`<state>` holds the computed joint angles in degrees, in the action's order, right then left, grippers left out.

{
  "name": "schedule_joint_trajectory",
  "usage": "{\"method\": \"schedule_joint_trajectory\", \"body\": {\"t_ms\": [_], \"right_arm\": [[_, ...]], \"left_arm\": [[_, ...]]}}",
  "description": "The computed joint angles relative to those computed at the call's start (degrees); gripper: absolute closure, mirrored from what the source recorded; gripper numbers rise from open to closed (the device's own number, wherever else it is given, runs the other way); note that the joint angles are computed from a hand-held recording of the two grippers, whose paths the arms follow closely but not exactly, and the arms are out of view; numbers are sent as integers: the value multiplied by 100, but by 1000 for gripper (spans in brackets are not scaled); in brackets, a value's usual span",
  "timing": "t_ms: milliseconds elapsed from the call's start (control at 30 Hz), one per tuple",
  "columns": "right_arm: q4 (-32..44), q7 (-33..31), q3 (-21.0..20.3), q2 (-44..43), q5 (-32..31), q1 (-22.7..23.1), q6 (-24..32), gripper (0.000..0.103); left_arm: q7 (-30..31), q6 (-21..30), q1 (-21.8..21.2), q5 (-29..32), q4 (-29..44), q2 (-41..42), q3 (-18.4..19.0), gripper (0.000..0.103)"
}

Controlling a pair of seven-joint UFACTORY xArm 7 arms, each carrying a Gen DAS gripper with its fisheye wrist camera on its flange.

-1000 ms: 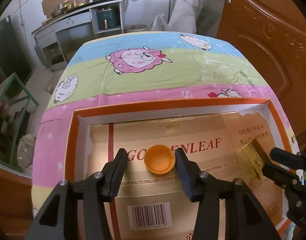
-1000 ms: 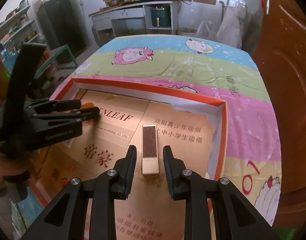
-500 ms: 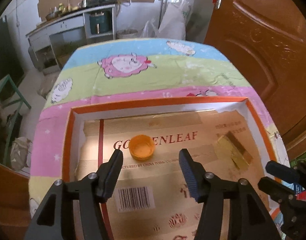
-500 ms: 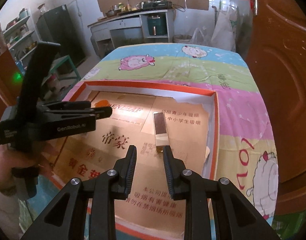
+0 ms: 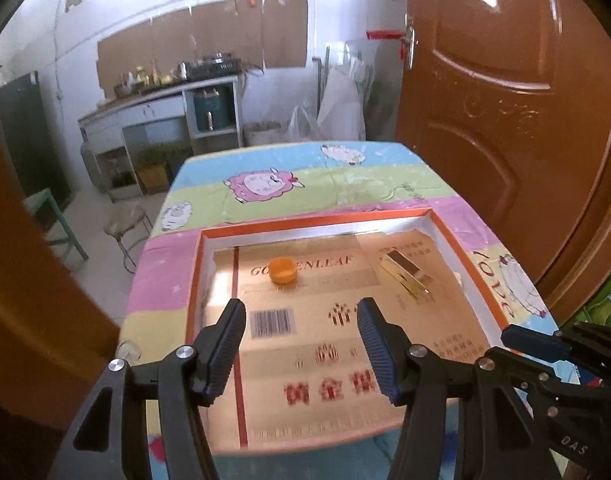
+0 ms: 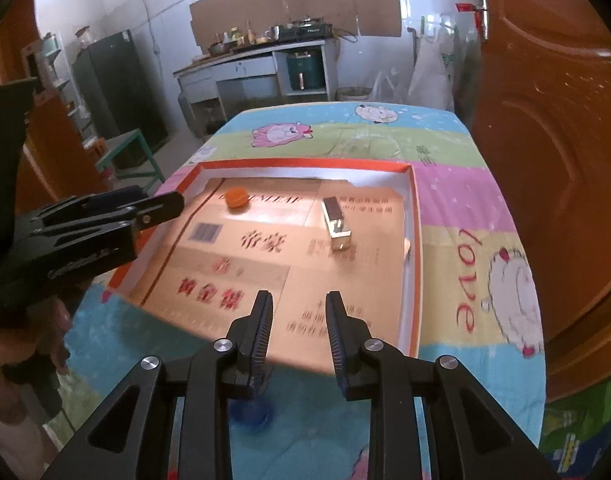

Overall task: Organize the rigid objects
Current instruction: 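Withdraw both tools from the tray back toward the remaining items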

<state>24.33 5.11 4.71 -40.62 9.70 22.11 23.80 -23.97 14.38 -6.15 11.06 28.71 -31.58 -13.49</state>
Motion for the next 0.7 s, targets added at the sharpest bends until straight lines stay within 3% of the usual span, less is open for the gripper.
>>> {"method": "schedule_joint_trajectory", "body": {"t_ms": [167,667,700], "right_arm": [[-449,338,179,-876,67,121,352,75],[-1060,1256,691,-2743,-169,580,1353,75],[-1092,1297,705,-2831,-177,624,1390,70]], "left_arm": [[22,190,-525,-416,-568,-900,240,45],[-134,1148,-1051,-677,-1338,-2804,17,45],[-136,1218,-1108,-703,-1393,-2919,31,45]]}}
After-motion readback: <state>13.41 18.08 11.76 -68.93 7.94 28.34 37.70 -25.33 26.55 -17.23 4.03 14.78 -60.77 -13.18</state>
